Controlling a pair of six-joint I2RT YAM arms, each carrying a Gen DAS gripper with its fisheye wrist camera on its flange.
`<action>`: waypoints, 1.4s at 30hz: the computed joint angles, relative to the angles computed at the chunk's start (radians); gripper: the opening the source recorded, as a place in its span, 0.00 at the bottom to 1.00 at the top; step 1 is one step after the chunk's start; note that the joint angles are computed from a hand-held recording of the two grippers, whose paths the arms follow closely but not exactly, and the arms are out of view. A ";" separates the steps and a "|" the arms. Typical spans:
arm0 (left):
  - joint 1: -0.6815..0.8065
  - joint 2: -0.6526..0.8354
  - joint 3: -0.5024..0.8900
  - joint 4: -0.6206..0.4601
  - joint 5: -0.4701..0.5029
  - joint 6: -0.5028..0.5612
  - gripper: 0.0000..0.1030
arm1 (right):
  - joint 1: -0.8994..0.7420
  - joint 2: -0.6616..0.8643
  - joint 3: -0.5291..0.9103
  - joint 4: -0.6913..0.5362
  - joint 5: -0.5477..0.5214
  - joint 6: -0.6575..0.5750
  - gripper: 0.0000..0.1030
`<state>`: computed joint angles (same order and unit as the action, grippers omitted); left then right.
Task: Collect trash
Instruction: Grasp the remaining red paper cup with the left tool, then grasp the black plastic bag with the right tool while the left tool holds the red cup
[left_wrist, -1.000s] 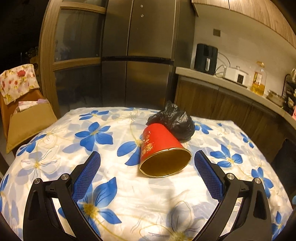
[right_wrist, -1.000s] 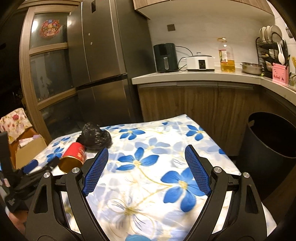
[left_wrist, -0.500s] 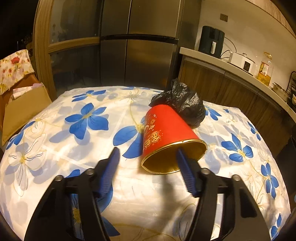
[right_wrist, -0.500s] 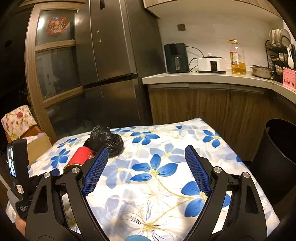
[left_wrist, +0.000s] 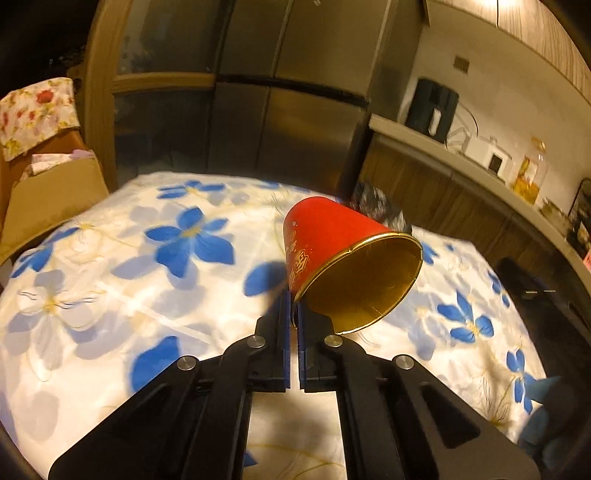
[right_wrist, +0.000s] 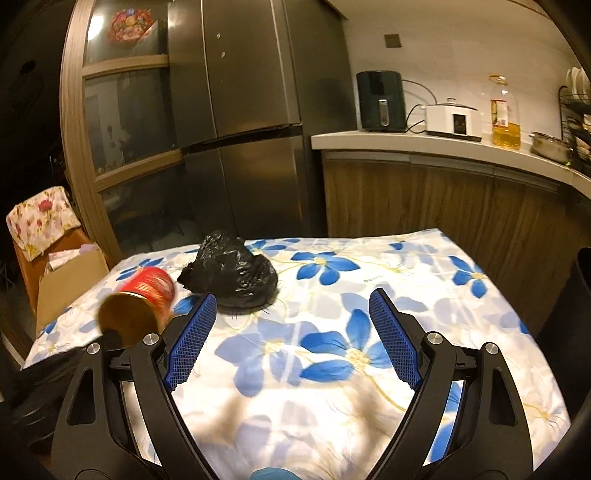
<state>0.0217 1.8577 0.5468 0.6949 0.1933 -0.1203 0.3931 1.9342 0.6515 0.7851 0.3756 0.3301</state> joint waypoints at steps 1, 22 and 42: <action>0.009 -0.013 -0.012 0.011 0.003 -0.005 0.02 | -0.001 0.029 0.039 -0.015 -0.001 -0.006 0.81; 0.103 -0.018 -0.068 0.132 0.091 -0.085 0.02 | -0.030 0.374 0.607 -0.330 -0.109 -0.029 0.65; 0.091 -0.096 -0.111 0.124 0.054 -0.076 0.02 | -0.001 0.147 0.251 -0.149 -0.077 -0.036 0.05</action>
<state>0.1124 1.7616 0.4359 0.8192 0.2478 -0.1968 0.3922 2.0810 0.9021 0.6358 0.2983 0.2945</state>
